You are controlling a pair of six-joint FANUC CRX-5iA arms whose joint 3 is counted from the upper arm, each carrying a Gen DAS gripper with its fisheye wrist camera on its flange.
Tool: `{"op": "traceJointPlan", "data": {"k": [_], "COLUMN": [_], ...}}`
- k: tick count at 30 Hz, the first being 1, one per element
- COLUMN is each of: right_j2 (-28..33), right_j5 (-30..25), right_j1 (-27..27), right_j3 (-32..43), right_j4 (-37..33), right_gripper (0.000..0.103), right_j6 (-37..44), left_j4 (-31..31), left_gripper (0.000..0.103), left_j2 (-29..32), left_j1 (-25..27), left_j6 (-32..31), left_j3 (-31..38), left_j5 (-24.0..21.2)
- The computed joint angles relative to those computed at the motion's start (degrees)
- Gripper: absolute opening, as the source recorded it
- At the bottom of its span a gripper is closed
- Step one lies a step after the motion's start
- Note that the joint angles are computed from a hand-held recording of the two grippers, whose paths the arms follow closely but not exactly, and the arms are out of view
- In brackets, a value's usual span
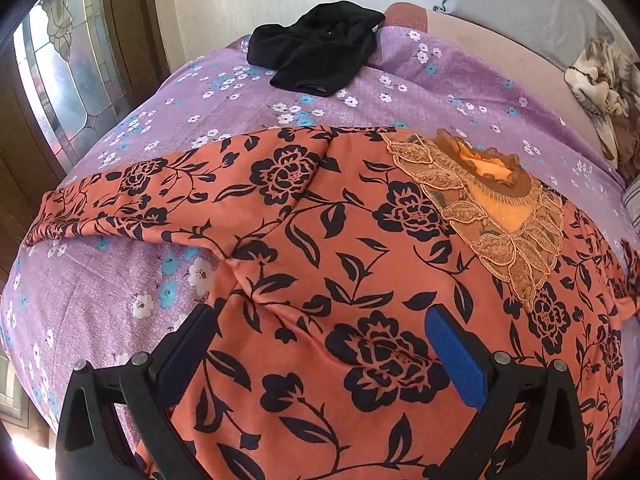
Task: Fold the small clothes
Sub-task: 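Grasp the sleeve cuff with the right tool and lift it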
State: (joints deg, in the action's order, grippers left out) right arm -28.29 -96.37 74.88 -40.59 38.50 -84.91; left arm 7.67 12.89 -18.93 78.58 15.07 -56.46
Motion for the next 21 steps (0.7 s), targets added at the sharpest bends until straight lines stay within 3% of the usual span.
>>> {"op": "traceJointPlan", "data": {"k": [3,5,8,9,12,14,15,17,19,20,21], "right_j2": [5.0,8.1,9.8,10.7,15.6,14.0,14.3,15.9,16.9,15.7,14.0], "right_j5": [-3.8,-1.6,8.7,12.9,22.1,26.1,23.7,11.5,0.6,-1.9,-2.7], "right_j1": [5.9,6.9,6.1,4.5,0.0,-1.0,0.7,5.8,10.1,12.3,13.6], "right_j3": [-0.8,0.4,-3.0,-2.6,2.9,0.8,1.3,5.9,8.0,6.8,5.4], "right_j4": [8.2,12.0,25.2,27.8,26.6,28.2,26.4,16.7,11.3,10.5,10.8], "right_gripper": [0.013,0.013,0.013,0.013,0.013,0.013,0.014,0.017,0.017,0.021,0.039], "right_j6": [-2.3,-0.2,-3.1,-0.3,11.8,6.1,3.0,2.8,1.2,-2.8,-6.1], "left_j4": [1.5,2.5,3.8,4.2,5.3,7.3,7.9,7.0,4.3,3.3,3.0], "left_gripper": [0.103,0.103,0.103,0.103,0.103,0.103,0.103,0.103,0.103,0.103,0.103], "left_j2": [0.0,0.0,-0.5,-0.9,-1.8,-2.3,-2.7,-3.6,-3.9,-3.9,-3.9], "left_j1": [0.5,0.6,0.3,0.2,0.1,0.4,0.5,0.2,-0.6,-1.0,-1.2], "left_j6": [-0.1,-0.9,-3.6,-4.6,-6.3,-8.5,-9.5,-10.7,-10.7,-10.4,-10.3], "left_j3": [-0.3,-0.5,-1.6,-2.1,-3.5,-4.7,-5.4,-6.6,-6.6,-6.4,-6.5], "left_j5": [0.3,0.1,0.8,1.4,2.9,3.4,3.8,4.5,4.3,3.9,3.7]}}
